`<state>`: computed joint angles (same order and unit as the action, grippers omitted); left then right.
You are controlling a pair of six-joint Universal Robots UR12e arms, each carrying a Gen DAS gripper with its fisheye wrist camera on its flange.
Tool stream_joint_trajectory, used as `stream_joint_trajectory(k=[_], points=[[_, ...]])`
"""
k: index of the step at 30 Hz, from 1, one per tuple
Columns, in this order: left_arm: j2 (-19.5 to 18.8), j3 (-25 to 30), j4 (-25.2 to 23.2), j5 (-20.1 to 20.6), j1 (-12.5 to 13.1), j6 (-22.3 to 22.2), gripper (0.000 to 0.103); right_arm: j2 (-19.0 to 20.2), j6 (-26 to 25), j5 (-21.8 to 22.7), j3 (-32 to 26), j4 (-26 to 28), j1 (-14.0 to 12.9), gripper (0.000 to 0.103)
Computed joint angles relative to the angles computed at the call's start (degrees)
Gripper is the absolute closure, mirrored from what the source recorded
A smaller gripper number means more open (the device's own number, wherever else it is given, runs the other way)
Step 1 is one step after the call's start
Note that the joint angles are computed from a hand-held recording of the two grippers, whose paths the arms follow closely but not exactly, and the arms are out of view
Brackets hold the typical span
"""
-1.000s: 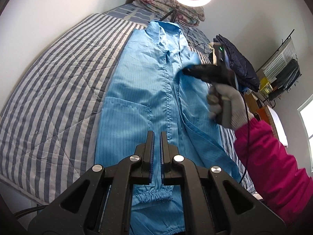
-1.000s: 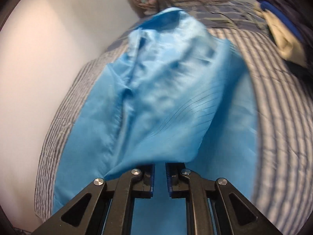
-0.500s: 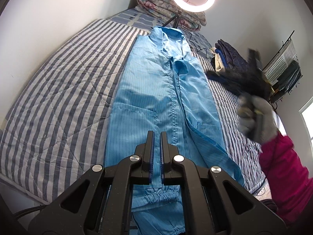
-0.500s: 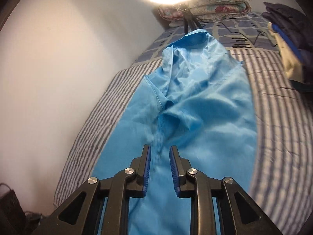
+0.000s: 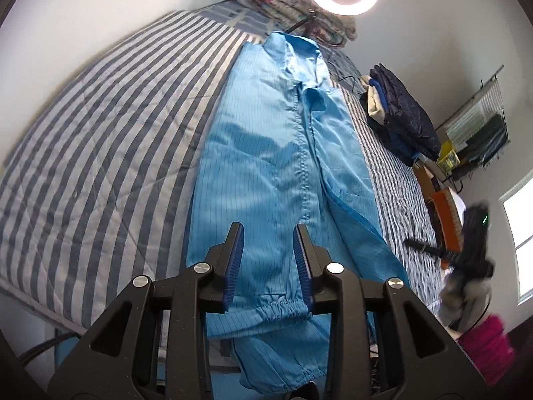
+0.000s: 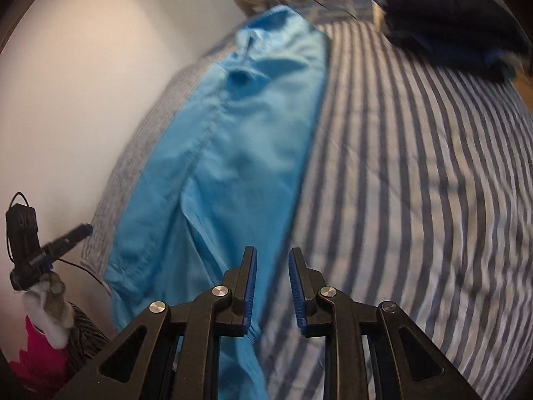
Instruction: Fold large clothes
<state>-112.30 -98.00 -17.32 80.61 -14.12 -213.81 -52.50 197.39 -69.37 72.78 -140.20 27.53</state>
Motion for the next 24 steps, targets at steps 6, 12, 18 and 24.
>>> stream_joint_trajectory(k=[6, 12, 18, 24], points=[[0.53, -1.27, 1.76, 2.42, 0.19, -2.52, 0.073, -0.32, 0.45, 5.01, 3.08, 0.0, 0.42, 0.082], [0.65, -1.76, 1.98, 3.08, 0.57, -3.82, 0.073, -1.78, -5.23, 10.06, 4.06, 0.08, 2.26, 0.082], [0.39, -1.53, 1.18, 2.66, 0.67, -3.19, 0.073, -1.44, -12.29, 11.98, 2.49, 6.71, 4.85, 0.081], [0.57, -1.93, 0.54, 3.22, 0.87, -2.74, 0.073, -2.33, -7.47, 9.06, 4.33, -1.79, 4.64, 0.08]])
